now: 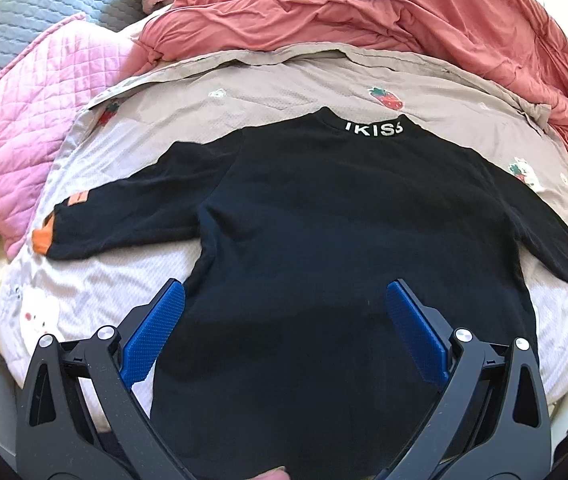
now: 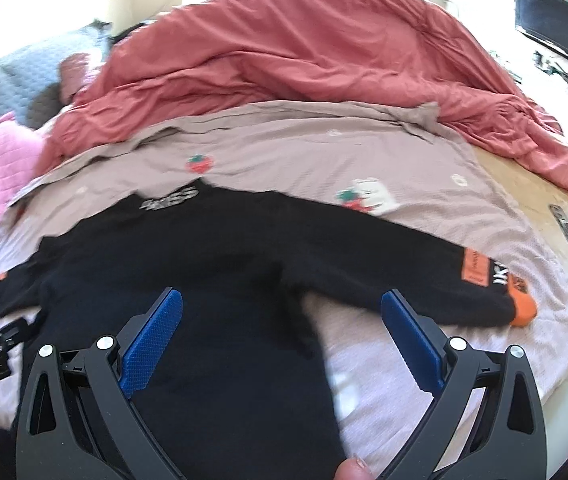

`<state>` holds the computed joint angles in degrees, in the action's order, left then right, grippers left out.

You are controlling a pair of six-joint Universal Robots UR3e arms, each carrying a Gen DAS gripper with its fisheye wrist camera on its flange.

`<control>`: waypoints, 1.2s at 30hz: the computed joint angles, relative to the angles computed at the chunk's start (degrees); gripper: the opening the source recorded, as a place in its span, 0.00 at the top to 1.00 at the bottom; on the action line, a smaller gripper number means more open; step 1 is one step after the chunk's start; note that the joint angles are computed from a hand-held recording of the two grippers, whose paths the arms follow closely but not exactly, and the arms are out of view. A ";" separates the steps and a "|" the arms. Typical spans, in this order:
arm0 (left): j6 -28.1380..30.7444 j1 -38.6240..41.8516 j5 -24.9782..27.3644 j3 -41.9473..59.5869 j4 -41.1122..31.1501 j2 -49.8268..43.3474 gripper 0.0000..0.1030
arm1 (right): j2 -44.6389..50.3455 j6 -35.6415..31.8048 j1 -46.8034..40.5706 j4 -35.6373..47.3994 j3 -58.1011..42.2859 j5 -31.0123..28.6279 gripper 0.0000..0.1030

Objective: Fold small clothes
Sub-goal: 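Move the right tool to the orange-cuffed sleeve end and grasp the cuff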

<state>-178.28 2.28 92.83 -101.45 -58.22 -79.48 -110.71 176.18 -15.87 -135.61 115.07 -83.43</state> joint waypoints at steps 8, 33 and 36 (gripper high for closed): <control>-0.45 -0.65 -0.23 5.00 5.04 -12.64 0.08 | 10.60 -3.67 -14.23 -7.69 0.74 -3.28 0.04; 0.08 -2.74 1.72 -2.14 21.89 -21.94 0.08 | 27.68 -11.55 -41.64 1.60 -8.93 3.31 0.41; 0.59 -2.43 2.16 -4.71 24.00 -21.53 0.08 | 26.57 -12.65 -41.74 3.87 -10.10 4.51 0.58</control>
<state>-177.69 -0.14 94.98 -106.16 -34.22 -101.01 -84.14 163.53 -57.61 -131.74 104.97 -78.92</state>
